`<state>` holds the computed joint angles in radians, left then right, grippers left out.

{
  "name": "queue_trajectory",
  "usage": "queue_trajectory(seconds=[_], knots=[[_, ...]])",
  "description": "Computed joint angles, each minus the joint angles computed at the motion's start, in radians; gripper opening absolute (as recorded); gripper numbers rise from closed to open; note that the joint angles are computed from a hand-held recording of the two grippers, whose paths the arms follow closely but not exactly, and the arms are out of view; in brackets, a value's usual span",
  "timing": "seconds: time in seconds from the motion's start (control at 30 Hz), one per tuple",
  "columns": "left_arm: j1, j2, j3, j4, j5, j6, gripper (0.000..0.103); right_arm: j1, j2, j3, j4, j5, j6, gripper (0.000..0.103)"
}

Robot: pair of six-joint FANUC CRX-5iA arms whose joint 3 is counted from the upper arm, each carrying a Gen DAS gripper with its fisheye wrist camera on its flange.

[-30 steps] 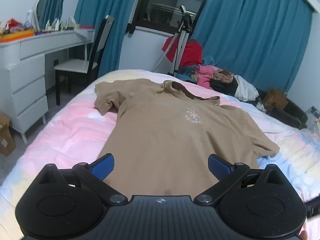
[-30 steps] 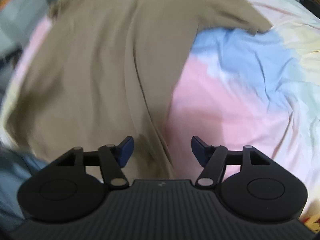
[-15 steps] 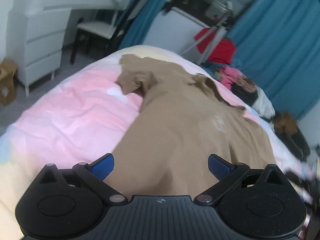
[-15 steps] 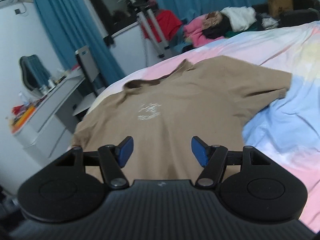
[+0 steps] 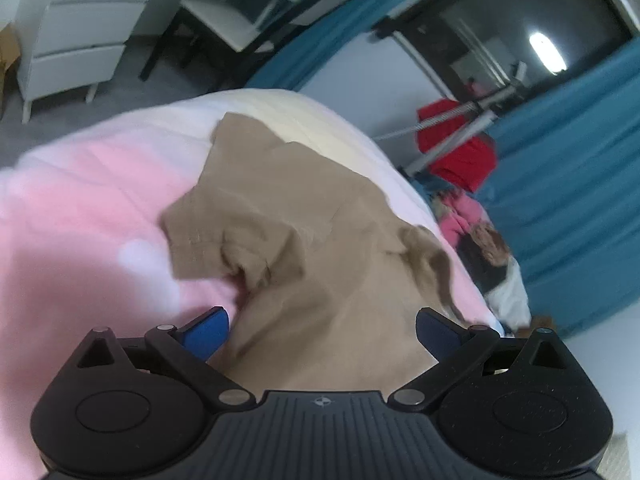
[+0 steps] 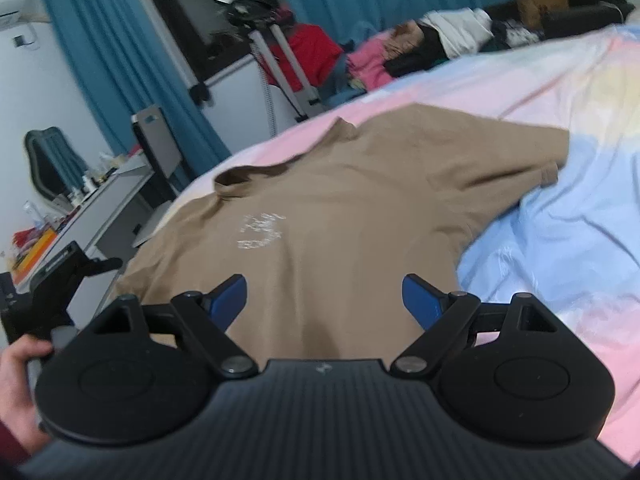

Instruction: Fold clothes

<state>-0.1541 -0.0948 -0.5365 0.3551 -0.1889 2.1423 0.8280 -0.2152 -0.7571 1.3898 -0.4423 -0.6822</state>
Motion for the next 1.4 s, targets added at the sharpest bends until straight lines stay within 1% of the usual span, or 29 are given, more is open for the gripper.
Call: queue_trajectory(seconds=[0.03, 0.1, 0.13, 0.17, 0.23, 0.27, 0.3, 0.33, 0.37, 0.4, 0.43, 0.47, 0.5, 0.53, 0.57, 0.6, 0.63, 0.7, 0.77, 0.87, 0.9, 1.0, 1.1, 1.13, 1.23, 1.33, 1.4], knots=[[0.008, 0.031, 0.028, -0.056, -0.003, 0.069, 0.100, -0.016, 0.007, -0.002, -0.003, 0.025, -0.018, 0.086], [0.025, 0.073, 0.076, -0.203, 0.007, 0.264, 0.100, -0.032, 0.029, 0.005, -0.037, 0.046, -0.035, 0.086], [0.032, 0.083, 0.083, -0.271, 0.047, 0.359, 0.100, -0.036, 0.042, 0.011, -0.062, 0.051, -0.037, 0.086], [0.036, 0.097, 0.110, -0.383, 0.065, 0.484, 0.101, -0.041, 0.053, 0.018, -0.074, 0.054, -0.039, 0.086], [0.041, 0.129, 0.169, -0.530, 0.067, 0.629, 0.103, -0.049, 0.075, 0.031, -0.096, 0.059, -0.044, 0.086], [0.040, 0.144, 0.205, -0.605, 0.050, 0.698, 0.103, -0.059, 0.081, 0.029, -0.054, 0.060, -0.076, 0.086], [0.030, 0.164, 0.255, -0.692, 0.015, 0.784, 0.103, -0.071, 0.088, 0.027, -0.006, 0.061, -0.113, 0.086], [0.017, 0.184, 0.306, -0.775, -0.021, 0.868, 0.102, -0.074, 0.090, 0.023, 0.046, 0.039, -0.150, 0.086], [-0.005, 0.200, 0.357, -0.890, -0.061, 0.982, 0.102, -0.076, 0.095, 0.021, 0.100, 0.017, -0.180, 0.086], [-0.020, 0.213, 0.395, -0.966, -0.087, 1.044, 0.096, -0.078, 0.101, 0.020, 0.142, -0.002, -0.198, 0.086], [-0.021, 0.229, 0.425, -0.999, -0.098, 1.053, 0.084, -0.079, 0.106, 0.020, 0.180, -0.022, -0.213, 0.086], [-0.013, 0.253, 0.445, -0.979, -0.098, 1.009, 0.076, -0.072, 0.115, 0.024, 0.183, -0.043, -0.208, 0.086], [0.006, 0.274, 0.454, -0.909, -0.088, 0.914, 0.062, -0.074, 0.121, 0.029, 0.179, -0.040, -0.198, 0.086], [0.022, 0.292, 0.464, -0.822, -0.099, 0.807, 0.048, -0.078, 0.126, 0.035, 0.175, -0.034, -0.188, 0.086], [0.028, 0.303, 0.477, -0.787, -0.118, 0.752, 0.041, -0.077, 0.132, 0.039, 0.164, -0.033, -0.177, 0.086], [0.028, 0.315, 0.497, -0.782, -0.145, 0.727, 0.028, -0.076, 0.137, 0.043, 0.151, -0.033, -0.166, 0.086], [0.023, 0.316, 0.513, -0.821, -0.165, 0.734, 0.015, -0.072, 0.143, 0.048, 0.136, -0.037, -0.153, 0.086], [0.009, 0.311, 0.547, -0.901, -0.223, 0.739, 0.009, -0.067, 0.150, 0.055, 0.114, -0.042, -0.139, 0.086], [-0.020, 0.307, 0.593, -0.991, -0.316, 0.739, 0.008, -0.064, 0.152, 0.058, 0.110, -0.050, -0.138, 0.086], [-0.053, 0.300, 0.647, -1.058, -0.395, 0.713, 0.007, -0.062, 0.145, 0.051, 0.125, -0.058, -0.147, 0.086], [-0.070, 0.303, 0.674, -1.086, -0.433, 0.703, 0.007, -0.061, 0.141, 0.048, 0.129, -0.060, -0.151, 0.086], [-0.145, 0.340, 0.781, -1.173, -0.579, 0.617, 0.007, -0.059, 0.132, 0.044, 0.132, -0.070, -0.153, 0.086], [-0.244, 0.385, 0.873, -1.284, -0.663, 0.508, 0.007, -0.058, 0.124, 0.040, 0.130, -0.087, -0.155, 0.086], [-0.274, 0.403, 0.904, -1.303, -0.680, 0.462, 0.007, -0.058, 0.122, 0.039, 0.128, -0.094, -0.156, 0.086], [-0.358, 0.443, 0.974, -1.341, -0.691, 0.365, 0.007, -0.060, 0.112, 0.034, 0.121, -0.102, -0.161, 0.086], [-0.423, 0.484, 1.030, -1.318, -0.645, 0.269, 0.008, -0.064, 0.101, 0.025, 0.133, -0.104, -0.185, 0.086], [-0.461, 0.521, 1.069, -1.310, -0.629, 0.248, 0.008, -0.067, 0.094, 0.020, 0.135, -0.107, -0.197, 0.086]])
